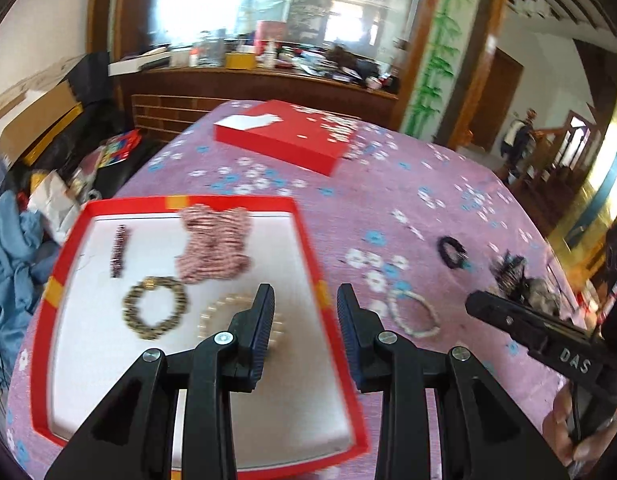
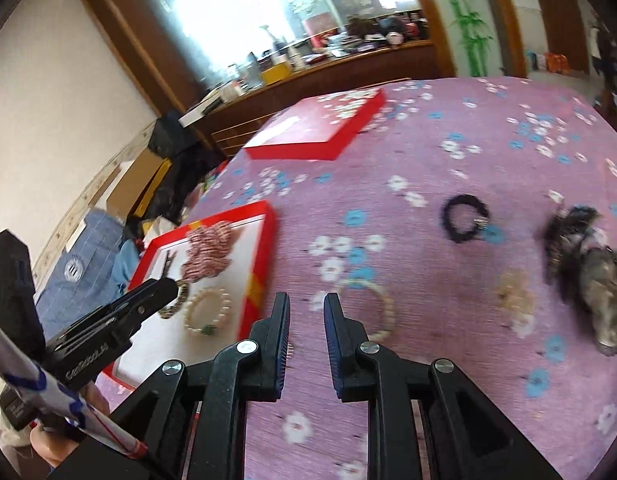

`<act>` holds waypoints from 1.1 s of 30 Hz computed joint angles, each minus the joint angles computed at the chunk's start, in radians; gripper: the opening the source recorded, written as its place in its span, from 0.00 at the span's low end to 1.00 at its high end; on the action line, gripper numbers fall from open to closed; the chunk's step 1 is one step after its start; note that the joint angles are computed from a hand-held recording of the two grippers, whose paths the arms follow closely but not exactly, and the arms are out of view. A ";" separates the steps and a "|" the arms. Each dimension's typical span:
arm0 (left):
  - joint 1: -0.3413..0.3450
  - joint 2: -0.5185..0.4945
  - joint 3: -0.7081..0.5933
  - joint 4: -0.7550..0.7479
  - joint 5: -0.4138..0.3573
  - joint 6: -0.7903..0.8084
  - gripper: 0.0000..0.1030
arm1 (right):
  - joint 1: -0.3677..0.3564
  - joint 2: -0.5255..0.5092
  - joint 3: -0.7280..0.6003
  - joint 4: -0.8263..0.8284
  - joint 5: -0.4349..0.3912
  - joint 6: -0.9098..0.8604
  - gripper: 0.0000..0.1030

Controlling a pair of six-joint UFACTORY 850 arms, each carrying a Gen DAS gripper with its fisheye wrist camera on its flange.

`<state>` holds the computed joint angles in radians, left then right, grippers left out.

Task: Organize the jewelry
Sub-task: 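Move both tools back toward the pearl pendant and clear hair clip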

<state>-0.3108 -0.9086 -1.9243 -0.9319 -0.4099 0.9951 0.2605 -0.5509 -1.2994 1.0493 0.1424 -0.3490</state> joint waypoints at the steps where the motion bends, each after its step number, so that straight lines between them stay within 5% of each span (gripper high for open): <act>1: -0.009 0.006 0.012 -0.002 0.003 0.014 0.30 | -0.004 0.008 0.013 -0.012 0.005 0.018 0.19; 5: -0.034 0.024 0.045 0.008 0.012 0.035 0.30 | -0.022 0.045 0.076 -0.163 0.023 0.201 0.18; 15: -0.066 0.049 0.094 0.012 0.030 0.072 0.30 | -0.037 0.077 0.132 -0.250 0.040 0.315 0.18; 24: -0.072 0.040 0.084 0.055 0.019 0.037 0.30 | -0.044 0.084 0.143 -0.146 0.043 0.215 0.19; 28: -0.073 0.031 0.071 0.090 0.010 0.003 0.30 | -0.054 0.096 0.155 -0.052 0.054 0.118 0.32; 33: -0.070 0.021 0.054 0.108 0.000 -0.024 0.30 | -0.080 0.108 0.177 0.037 0.057 0.037 0.32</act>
